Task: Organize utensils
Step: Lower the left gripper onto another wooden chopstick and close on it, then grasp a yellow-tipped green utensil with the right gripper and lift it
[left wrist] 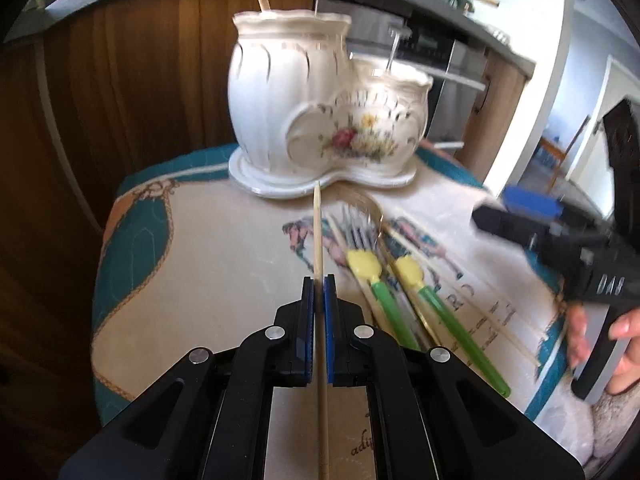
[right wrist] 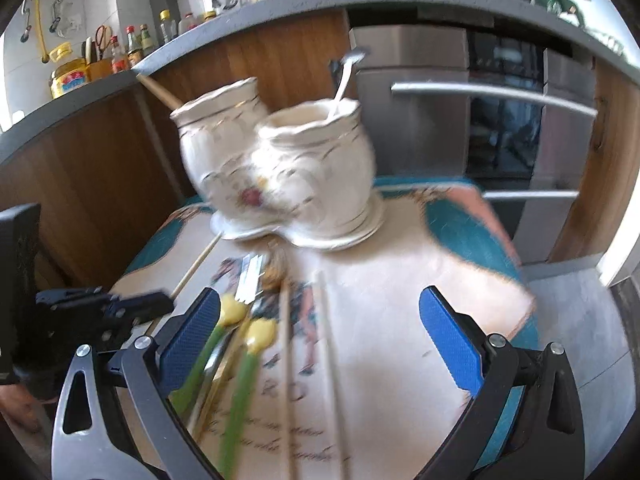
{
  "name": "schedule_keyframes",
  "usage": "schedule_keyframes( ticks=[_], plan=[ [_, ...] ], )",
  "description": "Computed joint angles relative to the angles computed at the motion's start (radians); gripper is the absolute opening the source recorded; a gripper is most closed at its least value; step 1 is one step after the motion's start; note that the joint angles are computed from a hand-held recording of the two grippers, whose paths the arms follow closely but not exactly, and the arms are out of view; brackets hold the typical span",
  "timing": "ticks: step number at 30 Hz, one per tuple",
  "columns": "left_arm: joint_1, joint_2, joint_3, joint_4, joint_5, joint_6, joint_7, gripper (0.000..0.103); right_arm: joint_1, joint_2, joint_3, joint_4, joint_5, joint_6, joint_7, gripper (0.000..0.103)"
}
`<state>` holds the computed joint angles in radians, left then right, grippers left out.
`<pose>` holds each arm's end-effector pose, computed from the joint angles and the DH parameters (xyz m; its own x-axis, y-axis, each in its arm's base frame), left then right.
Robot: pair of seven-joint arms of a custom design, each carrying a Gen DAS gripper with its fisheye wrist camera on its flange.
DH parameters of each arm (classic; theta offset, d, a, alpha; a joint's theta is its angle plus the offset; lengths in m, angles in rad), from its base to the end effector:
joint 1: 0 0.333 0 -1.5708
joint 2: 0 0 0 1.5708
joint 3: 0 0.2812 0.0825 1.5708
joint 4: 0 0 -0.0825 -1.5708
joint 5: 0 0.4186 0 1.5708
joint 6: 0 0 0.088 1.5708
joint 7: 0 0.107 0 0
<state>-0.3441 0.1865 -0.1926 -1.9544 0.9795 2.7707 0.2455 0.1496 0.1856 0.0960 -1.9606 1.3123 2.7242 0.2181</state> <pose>0.5457 -0.3616 0.3902 -0.0540 -0.9938 0.0976 -0.6872 -0.0339 -0.7257 0.6359 0.1207 0.3708 0.5533 -0.8047 -0.2154 -0.5852 -0.1914 -0.7880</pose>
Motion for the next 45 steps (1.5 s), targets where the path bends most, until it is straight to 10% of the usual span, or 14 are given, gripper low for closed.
schedule_keyframes(
  ticks=[14,31,41,45],
  plan=[
    [0.062,-0.076,0.017,-0.098,0.268,0.192,-0.275,0.005,0.083,-0.058,0.0,-0.085,-0.286,-0.077,0.243,0.021],
    [0.075,-0.085,0.015,-0.103,0.331,0.234,-0.338,0.005,0.148,-0.018,-0.008,-0.086,-0.703,0.076,0.575,0.02],
    [0.074,-0.085,0.016,-0.101,0.358,0.228,-0.367,0.005,0.146,-0.022,0.021,-0.11,-0.682,0.154,0.497,0.009],
    [0.075,-0.087,0.016,-0.1,0.379,0.226,-0.387,0.005,0.104,-0.037,0.056,-0.103,-0.48,0.126,0.341,0.008]
  ],
)
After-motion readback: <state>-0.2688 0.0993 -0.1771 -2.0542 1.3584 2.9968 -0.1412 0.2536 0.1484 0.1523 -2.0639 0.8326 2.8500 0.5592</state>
